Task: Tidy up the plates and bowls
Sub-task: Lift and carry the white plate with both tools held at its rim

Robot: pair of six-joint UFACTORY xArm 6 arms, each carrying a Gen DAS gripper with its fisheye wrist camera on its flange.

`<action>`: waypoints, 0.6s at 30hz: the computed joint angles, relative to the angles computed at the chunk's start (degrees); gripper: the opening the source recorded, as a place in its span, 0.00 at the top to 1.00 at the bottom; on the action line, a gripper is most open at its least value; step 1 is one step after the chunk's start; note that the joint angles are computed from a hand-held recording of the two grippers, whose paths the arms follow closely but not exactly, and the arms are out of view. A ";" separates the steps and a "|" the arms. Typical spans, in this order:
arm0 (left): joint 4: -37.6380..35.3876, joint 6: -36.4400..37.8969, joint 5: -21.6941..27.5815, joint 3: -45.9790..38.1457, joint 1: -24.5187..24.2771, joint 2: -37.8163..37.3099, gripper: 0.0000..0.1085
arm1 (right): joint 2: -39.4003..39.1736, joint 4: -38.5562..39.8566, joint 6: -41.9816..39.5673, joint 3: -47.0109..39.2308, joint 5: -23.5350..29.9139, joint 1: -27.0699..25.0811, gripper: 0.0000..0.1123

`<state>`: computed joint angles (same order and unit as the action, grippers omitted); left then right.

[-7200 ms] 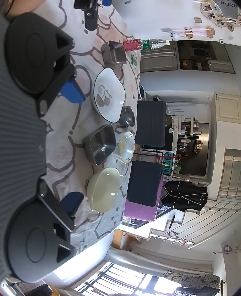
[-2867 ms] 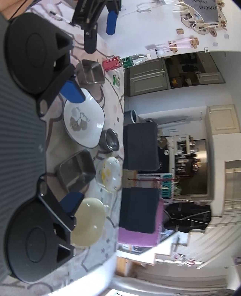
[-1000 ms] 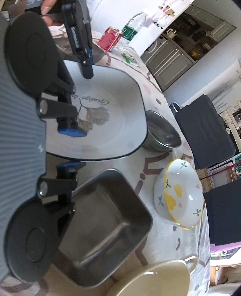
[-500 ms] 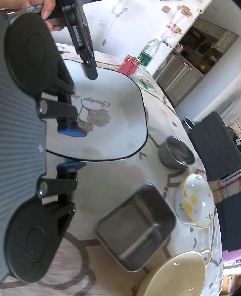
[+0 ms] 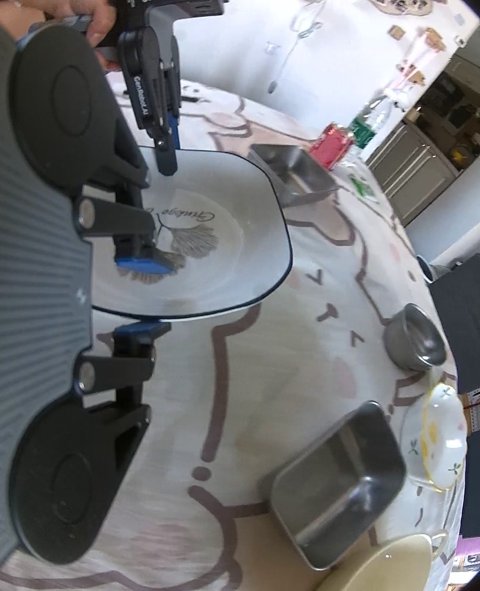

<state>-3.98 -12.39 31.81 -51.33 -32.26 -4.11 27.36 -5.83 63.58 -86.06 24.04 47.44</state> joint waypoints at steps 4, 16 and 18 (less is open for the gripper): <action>-0.21 0.40 -0.90 -0.51 0.56 1.19 0.86 | 0.81 0.81 -1.12 -1.41 1.05 0.29 0.70; -2.15 3.00 -2.20 -1.88 0.85 4.08 0.84 | 0.54 -0.18 -0.74 -1.84 3.45 0.49 0.70; -2.53 3.87 -2.38 -2.07 0.91 4.37 0.84 | 1.11 -0.54 -1.08 -2.89 4.49 0.57 0.70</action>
